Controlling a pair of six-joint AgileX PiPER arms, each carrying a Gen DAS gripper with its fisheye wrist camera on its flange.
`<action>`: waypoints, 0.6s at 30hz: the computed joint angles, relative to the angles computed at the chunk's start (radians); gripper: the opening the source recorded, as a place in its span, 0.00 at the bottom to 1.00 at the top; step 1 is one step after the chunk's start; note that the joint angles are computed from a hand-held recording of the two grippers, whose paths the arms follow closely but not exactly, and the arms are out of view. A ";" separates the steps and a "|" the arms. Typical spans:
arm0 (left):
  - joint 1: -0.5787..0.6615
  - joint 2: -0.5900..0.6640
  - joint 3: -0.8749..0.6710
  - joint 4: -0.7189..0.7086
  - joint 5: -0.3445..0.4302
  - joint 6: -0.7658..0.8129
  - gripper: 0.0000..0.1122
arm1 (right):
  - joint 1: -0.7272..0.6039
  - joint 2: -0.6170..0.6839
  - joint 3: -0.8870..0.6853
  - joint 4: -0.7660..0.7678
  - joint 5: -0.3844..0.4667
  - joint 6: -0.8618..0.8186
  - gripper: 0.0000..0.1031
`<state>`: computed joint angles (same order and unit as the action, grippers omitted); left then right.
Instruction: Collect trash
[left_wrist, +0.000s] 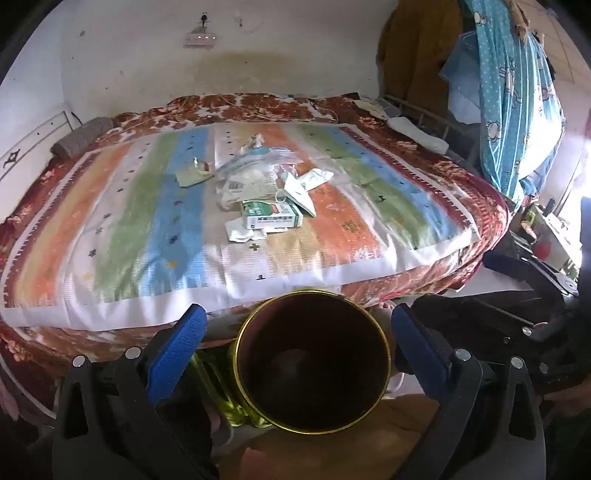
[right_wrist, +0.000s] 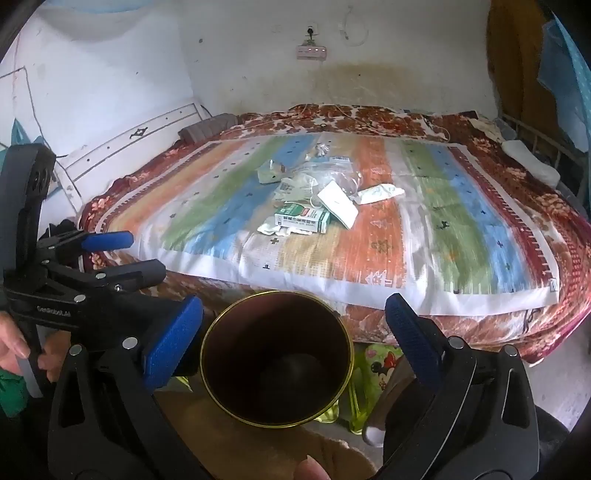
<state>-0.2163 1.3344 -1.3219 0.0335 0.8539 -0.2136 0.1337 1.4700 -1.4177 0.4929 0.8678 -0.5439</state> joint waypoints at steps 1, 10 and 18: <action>-0.037 -0.008 0.019 0.046 -0.007 -0.049 0.87 | 0.001 0.003 -0.004 0.002 0.003 -0.001 0.92; -0.060 0.012 0.007 0.112 0.023 -0.128 0.87 | -0.004 -0.008 0.010 0.009 -0.002 -0.011 0.92; -0.013 0.007 0.006 0.045 0.015 -0.127 0.87 | 0.012 -0.003 0.005 -0.026 -0.008 0.019 0.92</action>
